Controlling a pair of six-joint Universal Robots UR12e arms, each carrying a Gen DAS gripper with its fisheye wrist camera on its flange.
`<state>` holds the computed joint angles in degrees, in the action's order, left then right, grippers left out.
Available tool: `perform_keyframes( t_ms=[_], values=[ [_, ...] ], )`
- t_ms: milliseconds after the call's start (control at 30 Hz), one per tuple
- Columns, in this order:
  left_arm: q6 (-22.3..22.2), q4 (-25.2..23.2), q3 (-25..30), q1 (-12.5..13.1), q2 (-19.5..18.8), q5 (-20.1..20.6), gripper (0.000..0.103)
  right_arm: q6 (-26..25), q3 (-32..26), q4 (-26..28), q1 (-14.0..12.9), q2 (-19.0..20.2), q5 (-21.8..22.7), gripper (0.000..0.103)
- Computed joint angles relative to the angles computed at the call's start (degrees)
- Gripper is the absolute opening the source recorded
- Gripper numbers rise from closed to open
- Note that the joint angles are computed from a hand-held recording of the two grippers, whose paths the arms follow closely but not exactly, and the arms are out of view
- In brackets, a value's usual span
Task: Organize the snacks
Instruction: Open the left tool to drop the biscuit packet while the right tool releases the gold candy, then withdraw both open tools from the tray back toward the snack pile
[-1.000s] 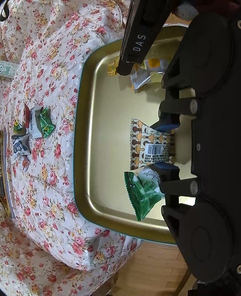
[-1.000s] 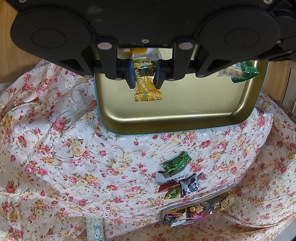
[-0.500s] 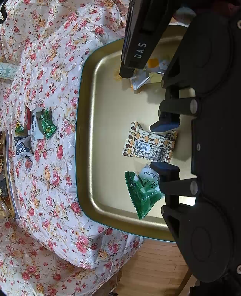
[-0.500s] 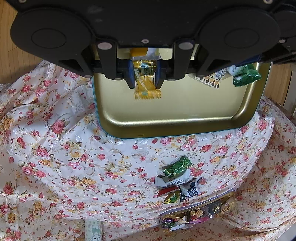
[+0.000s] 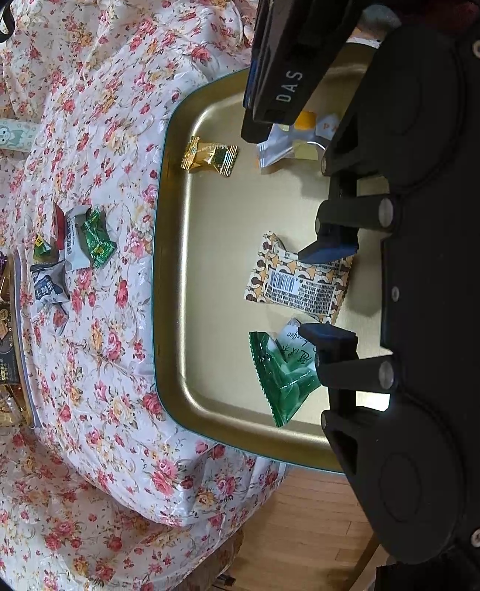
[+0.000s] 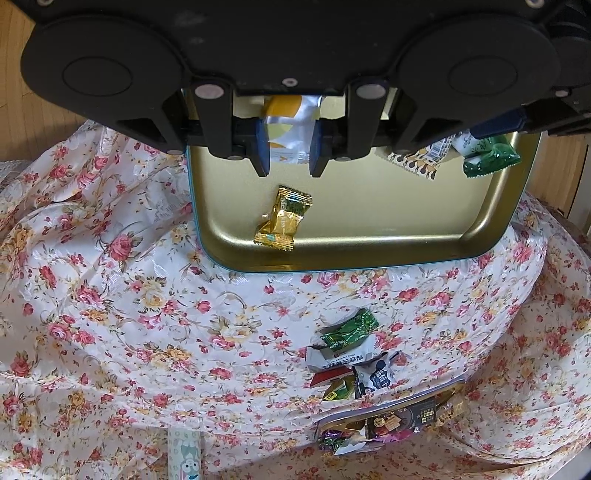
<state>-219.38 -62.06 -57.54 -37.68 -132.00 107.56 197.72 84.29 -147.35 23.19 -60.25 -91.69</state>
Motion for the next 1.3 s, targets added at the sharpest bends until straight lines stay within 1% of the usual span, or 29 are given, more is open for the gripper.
perform_keyframes(
  t_ms=[200, 433, 633, 867, 1133, 1300],
  values=[
    [-0.6, -0.2, 0.0, -0.1, 0.0, 0.9, 0.045, -0.2, 0.2, 0.3, 0.0, -0.2, 0.3, 0.027],
    [-1.4, -0.2, -0.1, -0.4, 0.1, 2.9, 0.045, -0.2, 0.3, 0.4, 0.1, -0.4, 0.5, 0.028],
    [-2.4, 0.5, -0.7, -0.3, 0.4, 2.9, 0.045, -0.4, 0.5, 0.4, 0.0, -0.5, 1.0, 0.028],
    [-5.2, 2.0, -2.2, 0.5, 1.3, 3.1, 0.045, -0.5, 0.9, -0.2, -0.2, -0.8, 1.6, 0.029],
    [-5.2, 3.0, -2.2, 1.7, 1.5, 4.7, 0.045, 0.4, 0.4, -0.4, -0.6, -0.7, 2.7, 0.030],
    [-3.6, 3.7, -0.9, 2.4, 1.0, 6.5, 0.045, 0.7, -0.9, -0.1, -1.0, -0.1, 2.8, 0.031]
  ],
)
